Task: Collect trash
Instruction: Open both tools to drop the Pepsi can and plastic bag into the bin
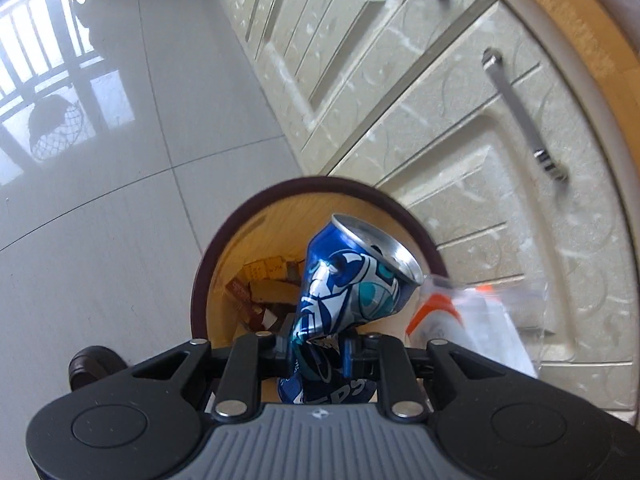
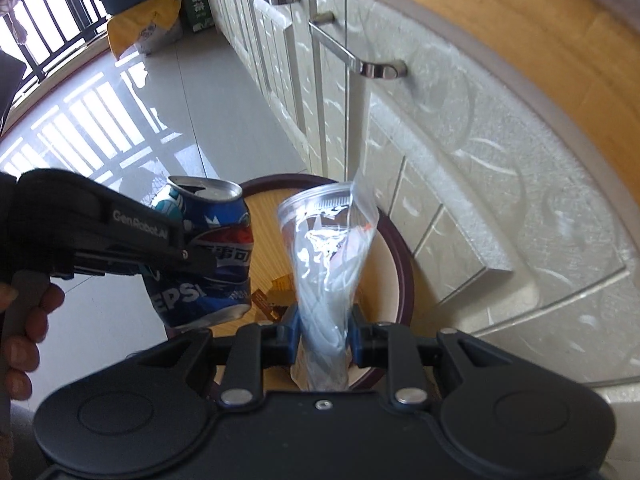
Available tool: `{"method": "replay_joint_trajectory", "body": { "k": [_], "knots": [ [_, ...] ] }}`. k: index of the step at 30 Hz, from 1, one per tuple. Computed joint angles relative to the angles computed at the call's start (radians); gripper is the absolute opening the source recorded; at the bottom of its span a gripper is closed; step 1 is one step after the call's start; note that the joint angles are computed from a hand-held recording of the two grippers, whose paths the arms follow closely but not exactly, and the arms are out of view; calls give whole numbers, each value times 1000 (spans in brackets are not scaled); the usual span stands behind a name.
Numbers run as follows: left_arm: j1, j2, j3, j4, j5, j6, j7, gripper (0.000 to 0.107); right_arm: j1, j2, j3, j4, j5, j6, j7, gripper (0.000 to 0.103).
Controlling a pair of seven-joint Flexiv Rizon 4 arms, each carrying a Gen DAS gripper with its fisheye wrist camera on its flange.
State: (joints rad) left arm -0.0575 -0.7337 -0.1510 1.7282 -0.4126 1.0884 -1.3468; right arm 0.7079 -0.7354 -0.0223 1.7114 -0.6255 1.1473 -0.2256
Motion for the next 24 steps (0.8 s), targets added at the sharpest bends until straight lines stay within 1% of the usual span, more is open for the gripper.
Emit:
{"method": "replay_joint_trajectory", "body": {
  "k": [2, 7, 13, 18, 24],
  "knots": [
    [-30, -7, 40, -17, 30, -29, -48, 22, -12, -9, 10, -11, 11, 2, -16, 25],
    [-47, -23, 75, -39, 76, -78, -116, 22, -21, -16, 15, -16, 33, 10, -36, 25],
    [-31, -26, 75, -36, 102, -81, -118, 22, -24, -27, 17, -30, 58, 15, -51, 25],
    [-20, -33, 75, -41, 109, -95, -114, 23, -38, -52, 39, -62, 100, 34, -73, 25],
    [-2, -38, 60, -42, 96, -109, -94, 23, -40, -84, 58, -117, 140, 14, -127, 26]
  ]
}}
